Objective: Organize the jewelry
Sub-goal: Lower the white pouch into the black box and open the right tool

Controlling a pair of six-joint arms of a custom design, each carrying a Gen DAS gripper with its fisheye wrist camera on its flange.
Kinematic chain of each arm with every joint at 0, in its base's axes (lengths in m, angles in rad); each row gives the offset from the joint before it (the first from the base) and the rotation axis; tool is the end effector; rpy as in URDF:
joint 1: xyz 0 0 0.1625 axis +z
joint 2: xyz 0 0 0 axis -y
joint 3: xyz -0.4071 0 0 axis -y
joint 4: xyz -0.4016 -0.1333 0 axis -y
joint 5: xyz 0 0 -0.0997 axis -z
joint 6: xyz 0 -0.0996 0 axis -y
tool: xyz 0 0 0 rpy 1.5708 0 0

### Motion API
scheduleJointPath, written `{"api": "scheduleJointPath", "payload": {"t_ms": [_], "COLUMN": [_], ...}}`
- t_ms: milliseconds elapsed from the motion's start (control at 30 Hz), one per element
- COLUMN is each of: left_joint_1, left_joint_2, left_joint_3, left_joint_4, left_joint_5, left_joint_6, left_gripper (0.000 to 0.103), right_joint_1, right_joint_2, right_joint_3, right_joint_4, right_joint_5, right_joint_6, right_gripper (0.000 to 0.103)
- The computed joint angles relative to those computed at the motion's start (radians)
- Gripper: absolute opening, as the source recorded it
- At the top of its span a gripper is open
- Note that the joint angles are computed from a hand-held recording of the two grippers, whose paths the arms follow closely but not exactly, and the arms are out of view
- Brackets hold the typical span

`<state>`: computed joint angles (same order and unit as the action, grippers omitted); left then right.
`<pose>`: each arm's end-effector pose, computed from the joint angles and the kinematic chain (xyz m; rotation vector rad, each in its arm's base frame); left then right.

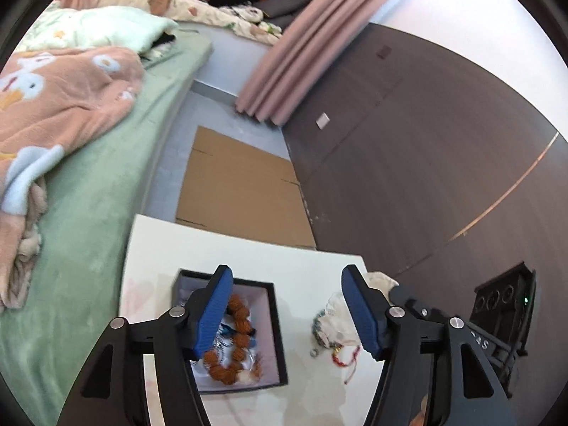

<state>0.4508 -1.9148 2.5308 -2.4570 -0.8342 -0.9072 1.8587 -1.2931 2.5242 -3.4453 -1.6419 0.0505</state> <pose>-0.1884 -0.3136 0.2692 0.1492 2.7615 -1.1031 0.2303 -0.3331 0.1557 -0.3137 2.9247 -0.9839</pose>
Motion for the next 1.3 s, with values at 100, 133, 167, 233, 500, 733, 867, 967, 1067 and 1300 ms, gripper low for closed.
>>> {"api": "scheduleJointPath", "payload": {"t_ms": [100,133,167,233,500,733,867,967,1067,1300], "left_joint_1": [0.009,0.013,0.015,0.021,0.028,0.031,0.031,0.028,0.026,0.032], "left_joint_2": [-0.011,-0.017,-0.02,-0.026,-0.037,0.006,0.058,0.107,0.163,0.268], "left_joint_3": [0.0,0.0,-0.001,-0.001,0.0,0.0,-0.004,-0.007,-0.017,-0.041], "left_joint_4": [0.003,0.013,0.022,0.03,0.044,-0.003,-0.05,-0.095,-0.125,-0.157], "left_joint_5": [0.009,0.015,0.017,0.019,0.028,0.005,-0.018,-0.041,-0.064,-0.11], "left_joint_6": [-0.006,-0.019,-0.03,-0.037,-0.05,-0.023,-0.003,0.02,0.04,0.069], "left_gripper": [0.071,0.071,0.071,0.071,0.071,0.071,0.071,0.071,0.071,0.071], "right_joint_1": [0.003,0.005,0.004,0.007,0.058,0.052,0.034,0.012,-0.009,-0.036], "right_joint_2": [0.027,0.039,0.047,0.072,0.135,0.06,0.017,-0.016,-0.045,-0.117], "right_joint_3": [-0.007,-0.011,-0.011,-0.018,-0.05,-0.033,-0.024,-0.019,-0.015,-0.005], "right_joint_4": [-0.01,-0.014,-0.017,-0.024,0.019,0.059,0.098,0.14,0.177,0.259], "right_joint_5": [0.037,0.055,0.072,0.108,0.069,-0.081,-0.138,-0.179,-0.218,-0.294], "right_joint_6": [0.0,-0.002,-0.005,-0.006,0.006,0.024,0.049,0.074,0.1,0.121], "right_gripper": [0.004,0.004,0.004,0.004,0.073,0.074,0.074,0.073,0.074,0.073]}}
